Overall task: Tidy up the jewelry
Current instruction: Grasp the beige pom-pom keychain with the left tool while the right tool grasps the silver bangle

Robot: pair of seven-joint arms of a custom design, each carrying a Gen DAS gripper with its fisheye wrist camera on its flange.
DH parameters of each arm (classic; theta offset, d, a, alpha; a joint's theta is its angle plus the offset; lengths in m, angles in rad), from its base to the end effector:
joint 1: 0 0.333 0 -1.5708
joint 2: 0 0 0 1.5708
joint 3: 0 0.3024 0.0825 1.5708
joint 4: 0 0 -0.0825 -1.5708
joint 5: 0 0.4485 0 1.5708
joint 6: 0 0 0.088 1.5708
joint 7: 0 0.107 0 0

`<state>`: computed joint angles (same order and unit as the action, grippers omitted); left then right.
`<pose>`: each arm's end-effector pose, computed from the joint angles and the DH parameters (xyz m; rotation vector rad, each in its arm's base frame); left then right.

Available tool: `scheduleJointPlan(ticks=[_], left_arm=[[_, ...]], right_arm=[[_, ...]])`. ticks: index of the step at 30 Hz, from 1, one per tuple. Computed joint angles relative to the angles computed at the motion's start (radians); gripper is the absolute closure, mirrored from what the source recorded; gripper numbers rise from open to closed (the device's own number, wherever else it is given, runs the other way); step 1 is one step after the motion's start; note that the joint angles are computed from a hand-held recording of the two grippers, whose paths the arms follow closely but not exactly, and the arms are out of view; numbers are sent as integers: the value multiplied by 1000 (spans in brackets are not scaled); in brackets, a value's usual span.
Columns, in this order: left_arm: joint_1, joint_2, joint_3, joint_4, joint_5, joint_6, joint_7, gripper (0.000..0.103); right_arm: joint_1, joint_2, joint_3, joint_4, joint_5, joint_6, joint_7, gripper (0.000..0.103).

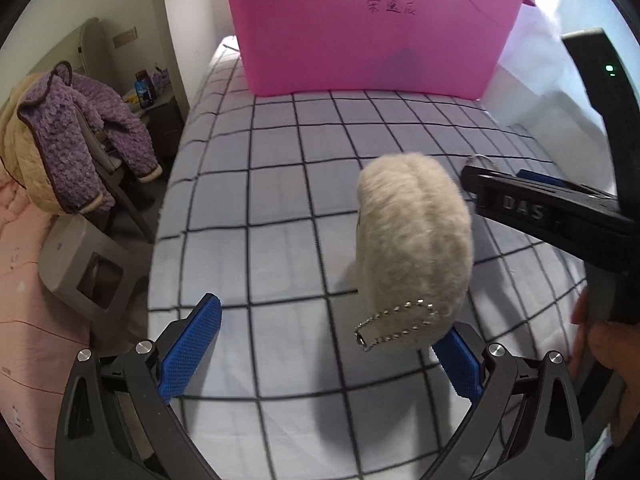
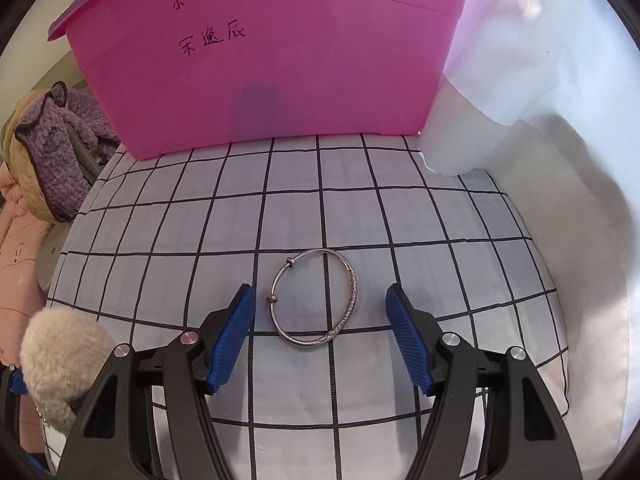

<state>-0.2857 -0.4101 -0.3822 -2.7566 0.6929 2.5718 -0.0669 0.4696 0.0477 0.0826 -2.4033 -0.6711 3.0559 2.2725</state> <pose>0.3502 -0.2649 0.2879 -2.2021 1.4261 -0.4531 0.4564 0.3387 0.2894 -2.2187 1.3142 -0.4494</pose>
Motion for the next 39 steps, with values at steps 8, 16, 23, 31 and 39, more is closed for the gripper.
scheduleJointPlan(ticks=[8,16,23,31,39], left_arm=[[61,29,33,10,45,65,54,6],[108,31,28,14,116,113,56,31],[119,-2,12,-16,154,147,37,51],[109,-49,29,-58,94,175,95,54],[117,-106,28,-95,22,186,152,54]], right_arm=[[9,13,-12,23,-135,2,126,45],[28,22,-21,38,-193,3,185,59],[32,19,-25,44,-250,-8,250,59],[18,-1,-6,26,-301,-13,311,59],[-6,-29,22,3,-356,-13,388,59]])
